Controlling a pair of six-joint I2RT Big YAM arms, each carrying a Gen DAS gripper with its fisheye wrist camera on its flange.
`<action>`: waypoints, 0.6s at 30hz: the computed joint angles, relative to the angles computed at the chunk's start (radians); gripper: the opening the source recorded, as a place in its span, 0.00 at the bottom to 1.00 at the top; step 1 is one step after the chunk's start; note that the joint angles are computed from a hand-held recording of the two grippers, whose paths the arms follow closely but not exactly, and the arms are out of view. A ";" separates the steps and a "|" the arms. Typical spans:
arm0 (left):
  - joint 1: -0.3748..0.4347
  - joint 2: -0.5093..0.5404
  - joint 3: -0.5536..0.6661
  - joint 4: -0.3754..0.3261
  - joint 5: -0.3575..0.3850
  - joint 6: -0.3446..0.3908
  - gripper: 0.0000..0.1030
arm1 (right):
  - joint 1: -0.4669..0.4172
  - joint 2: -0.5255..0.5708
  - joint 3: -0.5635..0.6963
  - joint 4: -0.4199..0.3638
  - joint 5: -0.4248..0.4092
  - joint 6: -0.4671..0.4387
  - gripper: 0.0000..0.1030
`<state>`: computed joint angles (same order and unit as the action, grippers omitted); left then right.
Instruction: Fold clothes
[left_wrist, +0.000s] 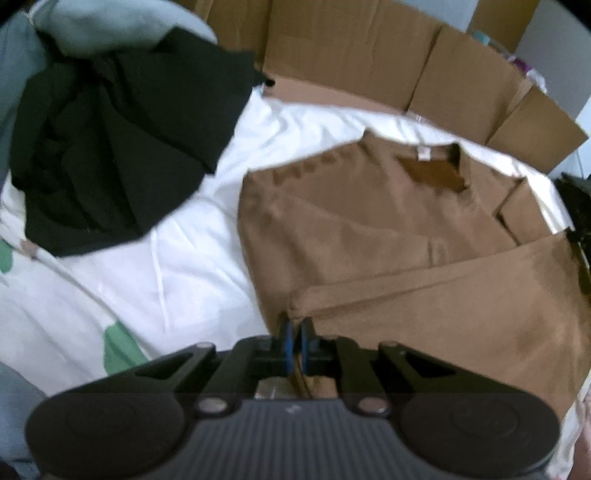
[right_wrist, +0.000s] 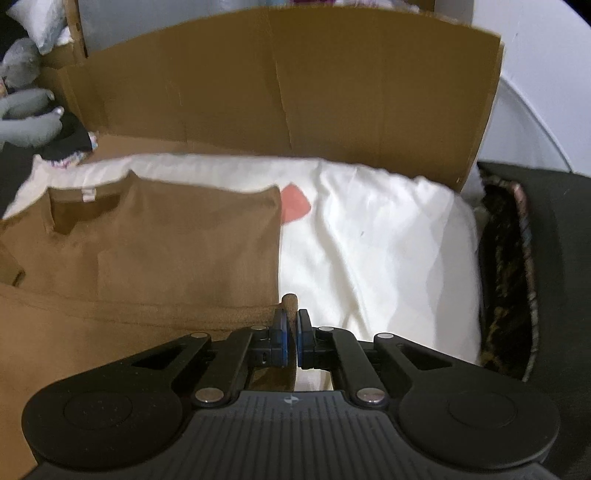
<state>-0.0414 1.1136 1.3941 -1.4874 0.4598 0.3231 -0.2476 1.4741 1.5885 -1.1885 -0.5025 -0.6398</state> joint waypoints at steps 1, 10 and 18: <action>0.004 -0.001 0.011 -0.001 0.008 0.002 0.04 | -0.002 -0.003 0.007 0.000 -0.007 0.003 0.03; 0.005 0.022 0.124 0.030 0.029 -0.018 0.04 | -0.003 0.000 0.091 0.016 -0.051 0.057 0.03; 0.002 0.054 0.201 0.068 0.034 -0.044 0.04 | 0.021 0.012 0.148 0.068 -0.064 0.110 0.03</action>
<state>-0.0391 1.1681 1.5953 -1.4189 0.4934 0.2795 -0.2265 1.4861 1.7369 -1.1207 -0.5667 -0.5300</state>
